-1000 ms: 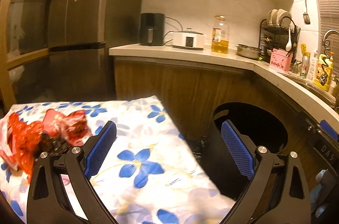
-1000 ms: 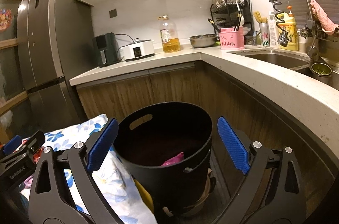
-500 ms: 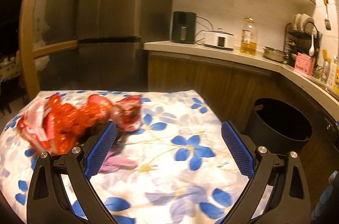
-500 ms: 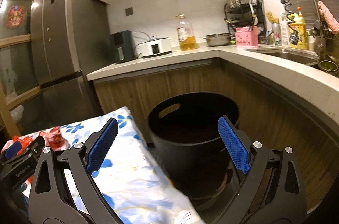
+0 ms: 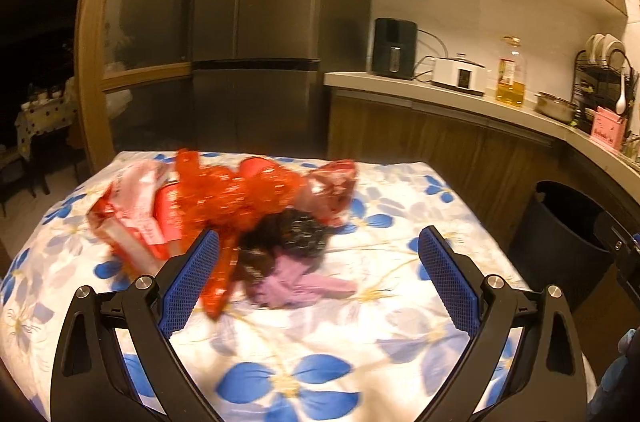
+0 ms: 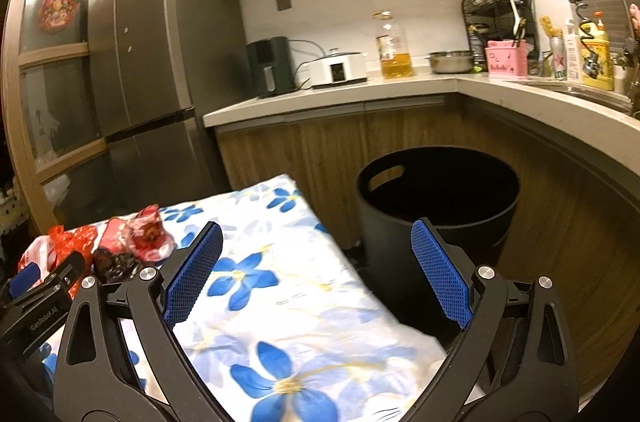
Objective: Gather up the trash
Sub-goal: 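Move both tools back toward the red bags on the table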
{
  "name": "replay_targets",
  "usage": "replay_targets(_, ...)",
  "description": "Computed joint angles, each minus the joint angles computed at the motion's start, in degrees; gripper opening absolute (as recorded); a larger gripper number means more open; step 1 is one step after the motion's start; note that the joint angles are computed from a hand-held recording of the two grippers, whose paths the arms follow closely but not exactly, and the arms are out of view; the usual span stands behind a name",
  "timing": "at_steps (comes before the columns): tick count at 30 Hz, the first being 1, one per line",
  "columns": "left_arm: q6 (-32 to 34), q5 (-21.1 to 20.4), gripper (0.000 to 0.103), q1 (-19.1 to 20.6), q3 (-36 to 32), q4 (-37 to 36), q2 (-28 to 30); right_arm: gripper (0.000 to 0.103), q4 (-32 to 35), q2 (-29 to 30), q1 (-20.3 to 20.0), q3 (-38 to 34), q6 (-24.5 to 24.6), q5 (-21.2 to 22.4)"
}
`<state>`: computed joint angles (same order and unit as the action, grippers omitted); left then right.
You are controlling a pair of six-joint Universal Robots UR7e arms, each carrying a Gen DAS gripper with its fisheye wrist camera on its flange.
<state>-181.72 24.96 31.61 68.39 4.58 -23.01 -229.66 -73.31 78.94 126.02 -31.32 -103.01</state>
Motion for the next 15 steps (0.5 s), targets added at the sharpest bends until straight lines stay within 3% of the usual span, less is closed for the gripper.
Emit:
replay_targets(5,-2.0,-1.3,0.095,1.0,3.4,-1.4,-2.7,0.094,1.9,2.4,1.6,-0.7,-0.1,0.7)
replay_targets(15,1.4,-5.7,0.095,2.2,9.9,-8.1,-7.8,0.089,9.5,8.8,5.8,-5.1,-1.4,7.0)
